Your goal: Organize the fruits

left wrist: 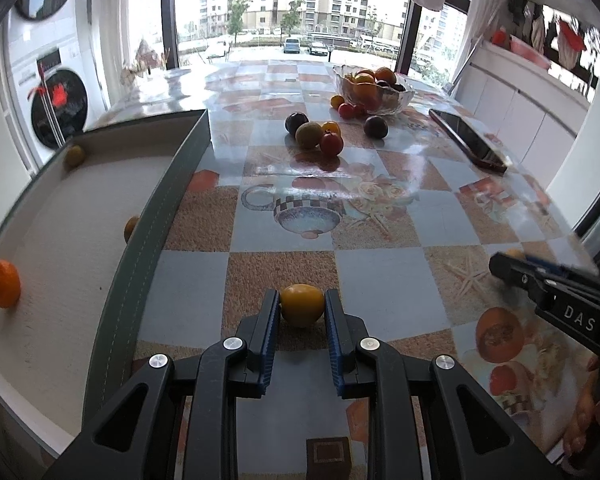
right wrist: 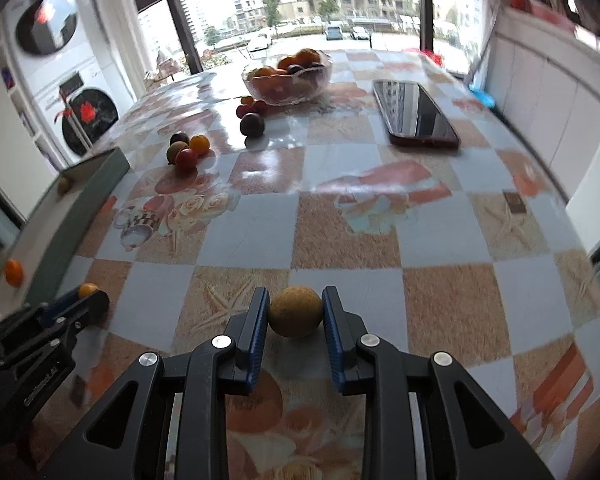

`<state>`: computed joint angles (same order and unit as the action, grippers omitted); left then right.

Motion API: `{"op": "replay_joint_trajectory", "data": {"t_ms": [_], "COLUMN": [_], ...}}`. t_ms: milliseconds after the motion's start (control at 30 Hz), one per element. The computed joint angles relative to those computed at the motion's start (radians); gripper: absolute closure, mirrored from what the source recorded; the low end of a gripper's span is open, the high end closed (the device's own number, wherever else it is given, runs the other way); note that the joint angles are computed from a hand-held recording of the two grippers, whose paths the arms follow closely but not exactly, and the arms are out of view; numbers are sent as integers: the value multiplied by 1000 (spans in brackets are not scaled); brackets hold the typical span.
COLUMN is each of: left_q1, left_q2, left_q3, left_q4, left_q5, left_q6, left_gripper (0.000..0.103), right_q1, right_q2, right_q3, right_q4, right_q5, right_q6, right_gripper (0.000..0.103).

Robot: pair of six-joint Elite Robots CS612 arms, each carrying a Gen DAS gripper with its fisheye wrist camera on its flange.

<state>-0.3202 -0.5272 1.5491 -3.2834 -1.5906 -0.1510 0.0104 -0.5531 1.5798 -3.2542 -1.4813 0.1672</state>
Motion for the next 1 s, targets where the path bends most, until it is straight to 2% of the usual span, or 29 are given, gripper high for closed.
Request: {"op": "replay_joint_trajectory", "data": {"t_ms": [100, 200, 400, 600, 833, 1000], "left_q1": [7, 7, 15, 44, 92, 109], "left_q2": [-5, -12, -30, -35, -24, -15], "left_q3": [2, 7, 23, 16, 2, 4], "left_q4": [12, 11, -59, -100, -49, -28], "left_q5": [-27, -34, -29, 56, 124, 174], "left_q6": [-16, -10, -2, -25, -102, -143], "left_gripper": [79, 79, 79, 79, 79, 79], "right_q1": [-14, -13, 3, 36, 85, 122], "right_q2": [-11, -21, -25, -19, -2, 19], "right_q3": [20, 27, 5, -44, -125, -196], "right_q4": [6, 27, 78, 125, 190, 241], "right_q5": [29, 21, 28, 38, 90, 145], "right_q6": [42, 44, 45, -5, -78, -125], "right_gripper": [74, 73, 73, 73, 73, 74]}}
